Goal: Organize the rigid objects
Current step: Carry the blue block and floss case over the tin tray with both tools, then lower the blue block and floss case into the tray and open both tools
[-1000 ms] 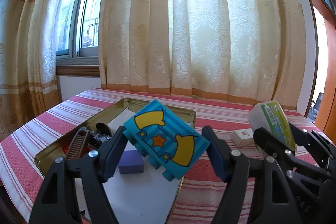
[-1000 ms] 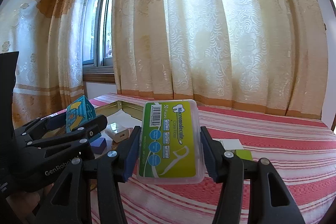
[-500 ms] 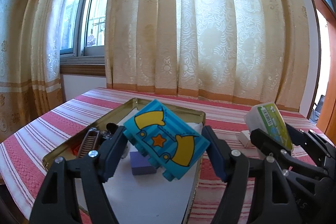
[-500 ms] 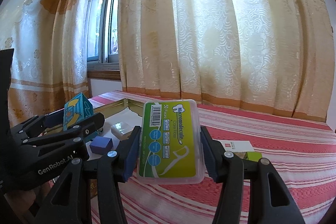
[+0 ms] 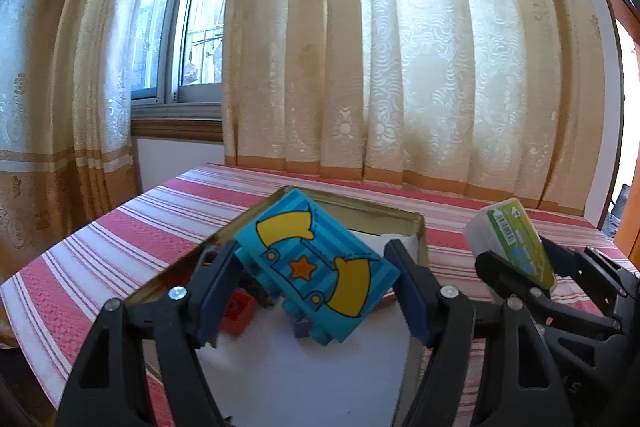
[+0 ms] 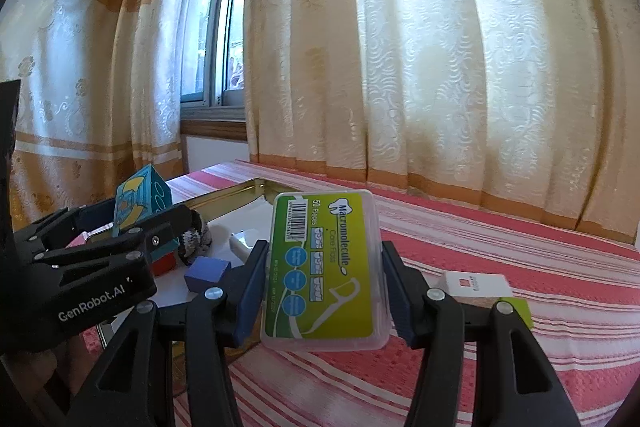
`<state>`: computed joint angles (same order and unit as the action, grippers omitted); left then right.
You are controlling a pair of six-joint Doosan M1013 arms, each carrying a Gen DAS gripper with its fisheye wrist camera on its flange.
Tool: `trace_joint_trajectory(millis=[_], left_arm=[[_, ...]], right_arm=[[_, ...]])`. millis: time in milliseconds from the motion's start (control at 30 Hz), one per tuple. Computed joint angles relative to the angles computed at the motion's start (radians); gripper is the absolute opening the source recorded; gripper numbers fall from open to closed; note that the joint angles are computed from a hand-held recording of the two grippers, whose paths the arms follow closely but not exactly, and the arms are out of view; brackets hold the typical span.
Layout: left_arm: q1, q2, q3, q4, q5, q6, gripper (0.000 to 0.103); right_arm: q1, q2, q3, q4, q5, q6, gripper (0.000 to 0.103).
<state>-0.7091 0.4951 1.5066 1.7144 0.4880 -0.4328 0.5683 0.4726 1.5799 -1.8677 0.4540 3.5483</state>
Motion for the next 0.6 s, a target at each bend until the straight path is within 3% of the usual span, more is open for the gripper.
trace_joint_trajectory(millis=[200, 300, 433, 600], left_arm=[[0.014, -0.001, -0.011, -0.091, 0.031, 0.091, 0.073], [0.026, 0.006, -0.032, -0.186, 0.045, 0.186, 0.073], [0.04, 0.015, -0.057, -0.309, 0.045, 0.317, 0.073], [0.056, 0.026, -0.083, -0.434, 0.05, 0.447, 0.073]], right_arm=[[-0.011, 0.019, -0.058, 0.117, -0.101, -0.113, 0.057], [-0.014, 0.035, -0.096, 0.243, -0.136, -0.243, 0.057], [-0.023, 0.066, -0.163, 0.587, -0.182, -0.585, 0.057], [-0.028, 0.099, -0.222, 0.89, -0.191, -0.896, 0.057]])
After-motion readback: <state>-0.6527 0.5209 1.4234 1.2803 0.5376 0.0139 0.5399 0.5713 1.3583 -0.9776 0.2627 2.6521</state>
